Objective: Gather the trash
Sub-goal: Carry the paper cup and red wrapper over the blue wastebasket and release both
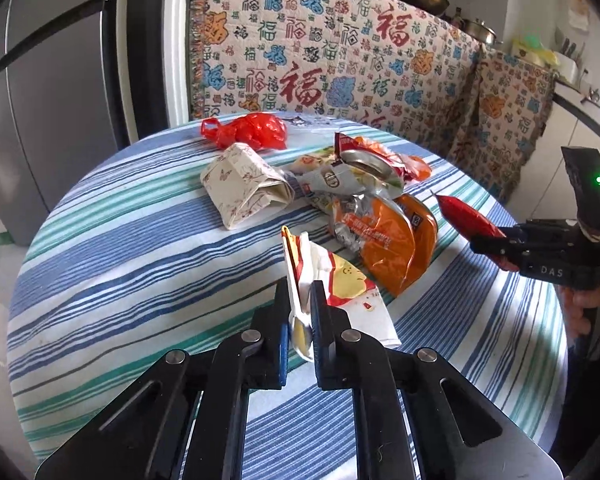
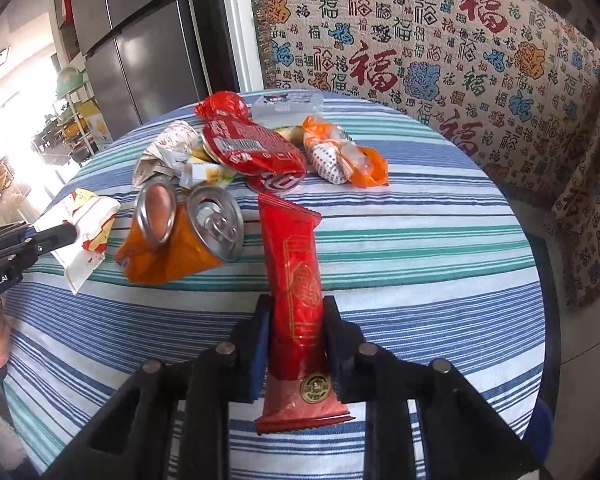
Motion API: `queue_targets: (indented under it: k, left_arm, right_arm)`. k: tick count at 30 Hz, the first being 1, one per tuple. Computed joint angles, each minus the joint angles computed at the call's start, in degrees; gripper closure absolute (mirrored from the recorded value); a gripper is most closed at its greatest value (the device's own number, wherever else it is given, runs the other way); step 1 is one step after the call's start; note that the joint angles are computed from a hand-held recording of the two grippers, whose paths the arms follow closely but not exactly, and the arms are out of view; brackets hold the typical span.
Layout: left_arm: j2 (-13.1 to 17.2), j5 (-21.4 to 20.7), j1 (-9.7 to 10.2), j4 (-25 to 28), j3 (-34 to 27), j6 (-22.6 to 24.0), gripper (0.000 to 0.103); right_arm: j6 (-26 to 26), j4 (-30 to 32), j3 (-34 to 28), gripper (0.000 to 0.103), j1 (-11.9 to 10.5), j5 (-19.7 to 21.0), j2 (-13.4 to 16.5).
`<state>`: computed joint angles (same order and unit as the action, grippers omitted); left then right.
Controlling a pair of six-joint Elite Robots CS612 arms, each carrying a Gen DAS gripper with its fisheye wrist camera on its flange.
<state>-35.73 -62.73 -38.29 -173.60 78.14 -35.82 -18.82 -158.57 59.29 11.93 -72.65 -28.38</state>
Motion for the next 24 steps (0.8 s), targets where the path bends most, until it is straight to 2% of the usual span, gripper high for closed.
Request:
queue_targets:
  k: [13, 21, 24]
  left_arm:
    - [-0.72, 0.61, -1.65, -1.03, -0.67, 0.1, 0.095]
    - [0.25, -0.4, -3.06, 0.61, -4.58, 3.55, 0.095]
    - [1.08, -2.07, -3.57, 0.57, -6.86, 4.45, 0.095]
  right_arm:
    - [3.01, -4.84, 6.14, 0.078, -1.74, 0.4, -3.63]
    - [3.4, -8.6, 11.99, 0.078, -3.37, -0.08, -7.03]
    - [4.2, -10.4, 14.58, 0.078, -4.37, -0.85, -8.41]
